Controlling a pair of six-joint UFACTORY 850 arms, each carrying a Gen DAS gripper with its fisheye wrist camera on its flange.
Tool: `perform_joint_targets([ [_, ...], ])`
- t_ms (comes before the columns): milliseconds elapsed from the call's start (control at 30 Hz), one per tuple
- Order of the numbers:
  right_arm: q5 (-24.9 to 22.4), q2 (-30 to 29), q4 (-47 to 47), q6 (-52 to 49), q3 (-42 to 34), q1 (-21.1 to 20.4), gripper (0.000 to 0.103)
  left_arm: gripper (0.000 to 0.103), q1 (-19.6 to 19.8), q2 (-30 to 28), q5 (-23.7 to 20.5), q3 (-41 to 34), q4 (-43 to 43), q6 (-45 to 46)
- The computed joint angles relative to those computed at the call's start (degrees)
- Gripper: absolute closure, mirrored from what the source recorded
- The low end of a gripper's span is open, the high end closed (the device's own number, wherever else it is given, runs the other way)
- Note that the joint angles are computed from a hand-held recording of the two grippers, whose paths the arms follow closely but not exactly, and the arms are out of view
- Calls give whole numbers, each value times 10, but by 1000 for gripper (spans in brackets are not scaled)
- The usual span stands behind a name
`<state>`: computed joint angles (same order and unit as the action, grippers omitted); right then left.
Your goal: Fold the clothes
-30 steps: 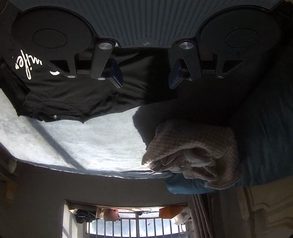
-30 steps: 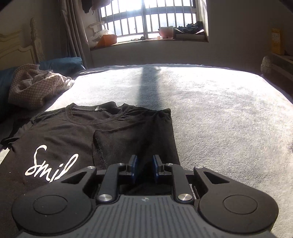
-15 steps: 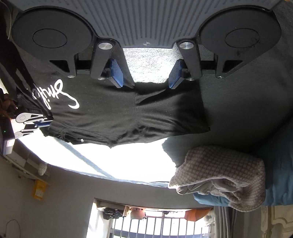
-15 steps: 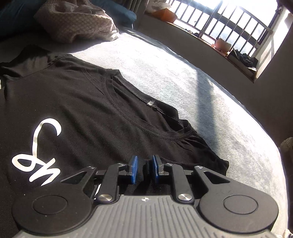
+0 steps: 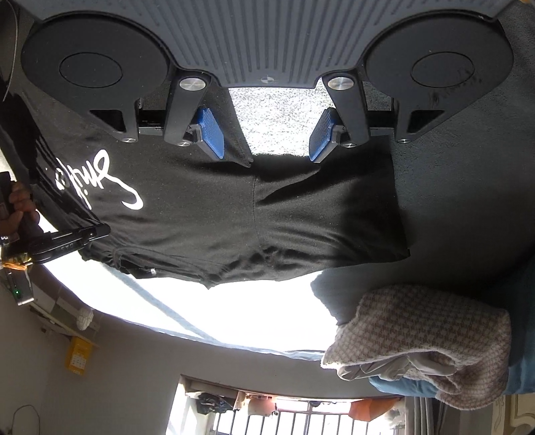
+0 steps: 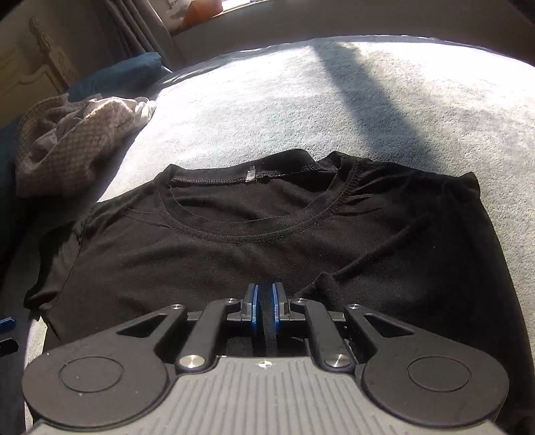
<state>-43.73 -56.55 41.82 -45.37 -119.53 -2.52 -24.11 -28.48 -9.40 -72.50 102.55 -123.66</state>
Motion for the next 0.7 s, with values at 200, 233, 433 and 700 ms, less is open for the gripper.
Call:
perform_joint_targets([
  [200,4,55,38,55,42,-35,77,41,6,-5,-2,-3,63,-92],
  [233,0,64,34,78,47,-45,77,41,6,-5,-5,-3,69,-102],
  [433,-12,92,-69,173,112,-60,77,41,-3,9,-22,9,-69,-21],
  [700,66,141,11,125,216,-62,76,40,-8,38,-76,42,-100,-75],
])
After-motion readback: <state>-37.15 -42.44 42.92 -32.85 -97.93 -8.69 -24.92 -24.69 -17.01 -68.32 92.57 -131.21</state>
